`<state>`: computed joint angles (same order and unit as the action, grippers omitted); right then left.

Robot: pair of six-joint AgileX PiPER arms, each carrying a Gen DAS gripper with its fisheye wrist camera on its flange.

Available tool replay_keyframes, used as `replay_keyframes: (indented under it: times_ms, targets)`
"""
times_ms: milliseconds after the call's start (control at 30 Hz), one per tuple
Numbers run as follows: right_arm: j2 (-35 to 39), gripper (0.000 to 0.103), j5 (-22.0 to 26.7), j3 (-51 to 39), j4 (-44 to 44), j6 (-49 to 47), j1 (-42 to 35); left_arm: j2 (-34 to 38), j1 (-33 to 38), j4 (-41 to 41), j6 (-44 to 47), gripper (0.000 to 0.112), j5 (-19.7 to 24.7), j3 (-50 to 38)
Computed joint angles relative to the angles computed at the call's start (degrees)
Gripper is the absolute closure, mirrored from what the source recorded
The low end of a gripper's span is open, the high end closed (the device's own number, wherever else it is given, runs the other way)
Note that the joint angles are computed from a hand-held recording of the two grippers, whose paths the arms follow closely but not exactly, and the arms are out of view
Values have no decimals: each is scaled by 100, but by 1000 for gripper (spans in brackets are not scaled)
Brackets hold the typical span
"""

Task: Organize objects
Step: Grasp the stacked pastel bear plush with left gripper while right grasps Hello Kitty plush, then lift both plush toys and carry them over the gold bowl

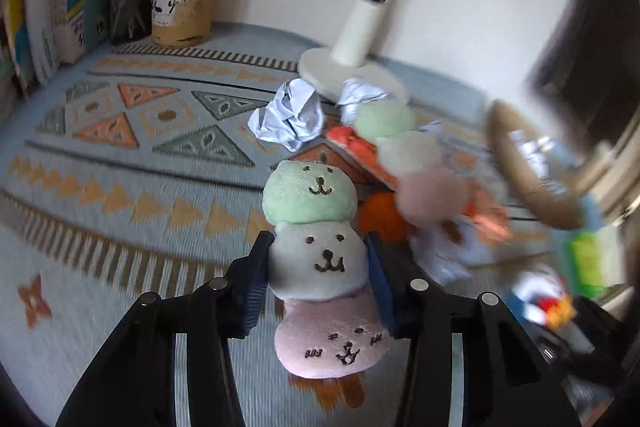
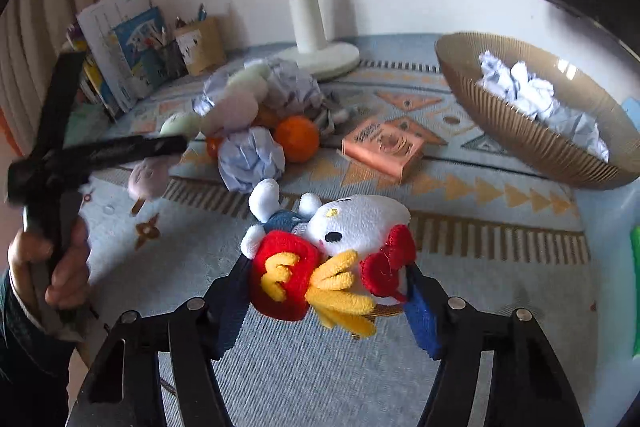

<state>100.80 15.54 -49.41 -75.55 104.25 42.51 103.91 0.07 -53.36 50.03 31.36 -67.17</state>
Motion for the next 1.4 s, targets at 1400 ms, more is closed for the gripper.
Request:
replay_keyframes:
  times_ms: [1400]
  targets:
    - [-2065,31,-757,779,-121,43,-2205,-189,-2333,1671,-1791,69,-599,-1281]
